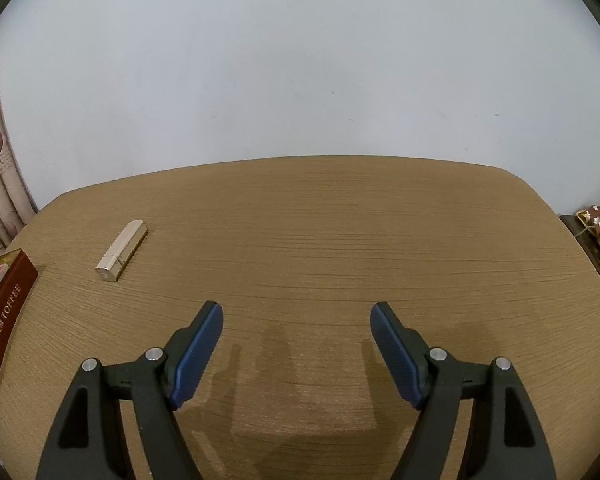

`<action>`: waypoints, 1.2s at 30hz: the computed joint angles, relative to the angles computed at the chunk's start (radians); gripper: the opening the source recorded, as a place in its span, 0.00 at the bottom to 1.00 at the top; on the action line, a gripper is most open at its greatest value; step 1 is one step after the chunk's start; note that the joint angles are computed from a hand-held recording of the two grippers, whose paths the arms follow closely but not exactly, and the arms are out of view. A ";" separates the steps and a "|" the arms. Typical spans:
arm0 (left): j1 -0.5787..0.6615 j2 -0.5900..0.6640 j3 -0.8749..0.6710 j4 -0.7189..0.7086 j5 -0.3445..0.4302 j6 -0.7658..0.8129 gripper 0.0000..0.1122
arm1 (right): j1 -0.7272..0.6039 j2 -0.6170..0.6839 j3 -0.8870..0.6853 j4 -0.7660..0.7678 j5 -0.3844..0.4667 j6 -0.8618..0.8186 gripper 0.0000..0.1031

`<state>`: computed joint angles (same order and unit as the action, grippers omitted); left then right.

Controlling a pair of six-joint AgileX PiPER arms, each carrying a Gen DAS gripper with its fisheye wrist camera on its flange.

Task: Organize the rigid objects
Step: 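Lower the yellow cube into the tin and open the left gripper, then grasp the silver ribbed case with the right gripper and lift it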

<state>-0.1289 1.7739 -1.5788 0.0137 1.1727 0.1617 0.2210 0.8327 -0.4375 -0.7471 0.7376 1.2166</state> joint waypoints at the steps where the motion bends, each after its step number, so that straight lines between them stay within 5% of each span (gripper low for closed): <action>1: 0.009 0.009 0.006 0.005 -0.017 0.008 0.16 | -0.001 0.011 -0.002 -0.004 -0.002 0.006 0.77; 3: 0.006 0.007 0.065 0.031 -0.094 0.000 0.16 | -0.006 0.020 -0.005 0.001 -0.004 0.003 0.77; 9: -0.015 -0.023 0.099 0.051 -0.150 -0.031 0.18 | -0.028 0.043 -0.013 0.014 -0.016 -0.012 0.77; 11: -0.020 -0.091 0.156 0.043 -0.210 -0.031 0.25 | -0.040 0.051 -0.014 0.020 -0.026 -0.019 0.77; 16: -0.074 -0.399 0.449 0.074 -0.433 -0.083 0.67 | -0.074 0.077 -0.017 0.047 -0.050 -0.050 0.77; 23: -0.084 -0.701 0.797 0.016 -0.547 -0.079 0.69 | -0.102 0.293 -0.133 0.177 -0.003 -0.202 0.77; 25: -0.064 -0.733 0.869 0.015 -0.580 -0.064 0.76 | -0.122 0.274 -0.175 0.325 -0.048 -0.318 0.77; 30: 0.007 -0.677 0.923 0.046 -0.623 -0.037 0.78 | -0.003 0.476 -0.482 0.466 0.007 -0.406 0.77; 36: 0.194 -0.626 0.919 -0.201 -0.641 0.224 0.78 | 0.039 0.839 -0.859 0.508 0.136 -0.480 0.77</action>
<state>0.0654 1.1478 -0.6598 -0.1872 0.5315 0.3859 0.2603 1.6717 -1.2968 -0.2394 0.8732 0.7363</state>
